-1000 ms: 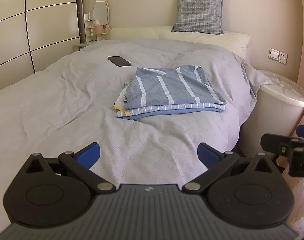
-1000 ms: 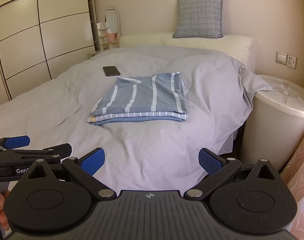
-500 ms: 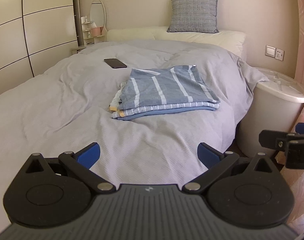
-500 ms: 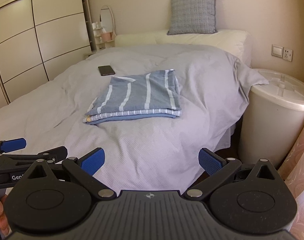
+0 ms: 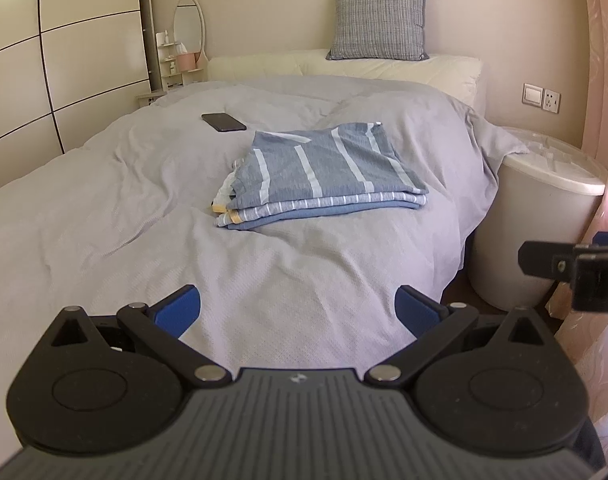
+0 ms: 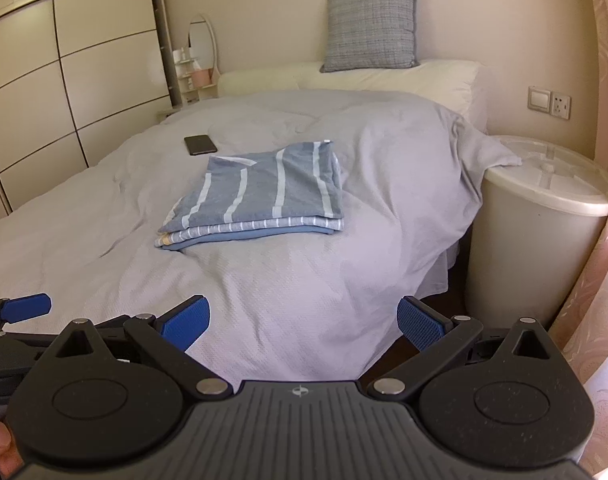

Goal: Fold clothes

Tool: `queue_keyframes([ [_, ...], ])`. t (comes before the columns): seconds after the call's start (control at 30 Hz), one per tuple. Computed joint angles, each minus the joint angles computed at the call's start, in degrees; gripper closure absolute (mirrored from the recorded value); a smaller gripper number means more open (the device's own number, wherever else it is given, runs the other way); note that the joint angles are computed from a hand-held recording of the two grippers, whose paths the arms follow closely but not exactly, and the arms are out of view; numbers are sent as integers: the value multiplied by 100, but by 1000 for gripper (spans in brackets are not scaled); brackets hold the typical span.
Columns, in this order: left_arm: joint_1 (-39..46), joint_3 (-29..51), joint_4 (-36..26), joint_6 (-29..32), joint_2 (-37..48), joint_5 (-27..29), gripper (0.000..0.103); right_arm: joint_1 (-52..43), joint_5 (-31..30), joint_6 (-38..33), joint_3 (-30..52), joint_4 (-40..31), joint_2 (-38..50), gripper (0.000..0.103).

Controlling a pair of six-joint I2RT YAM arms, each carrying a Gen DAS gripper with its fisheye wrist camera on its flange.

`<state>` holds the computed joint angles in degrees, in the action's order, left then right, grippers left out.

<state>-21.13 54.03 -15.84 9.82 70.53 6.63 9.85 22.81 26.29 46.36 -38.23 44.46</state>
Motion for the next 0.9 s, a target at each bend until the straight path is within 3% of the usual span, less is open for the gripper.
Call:
queue_keyframes([
  [0.57, 207, -96, -93, -72, -302, 91, 1, 669, 391, 173, 126, -108, 42, 1],
  [0.9, 104, -130, -109, -127, -347, 100, 1, 515, 348, 182, 82, -127, -89, 1],
])
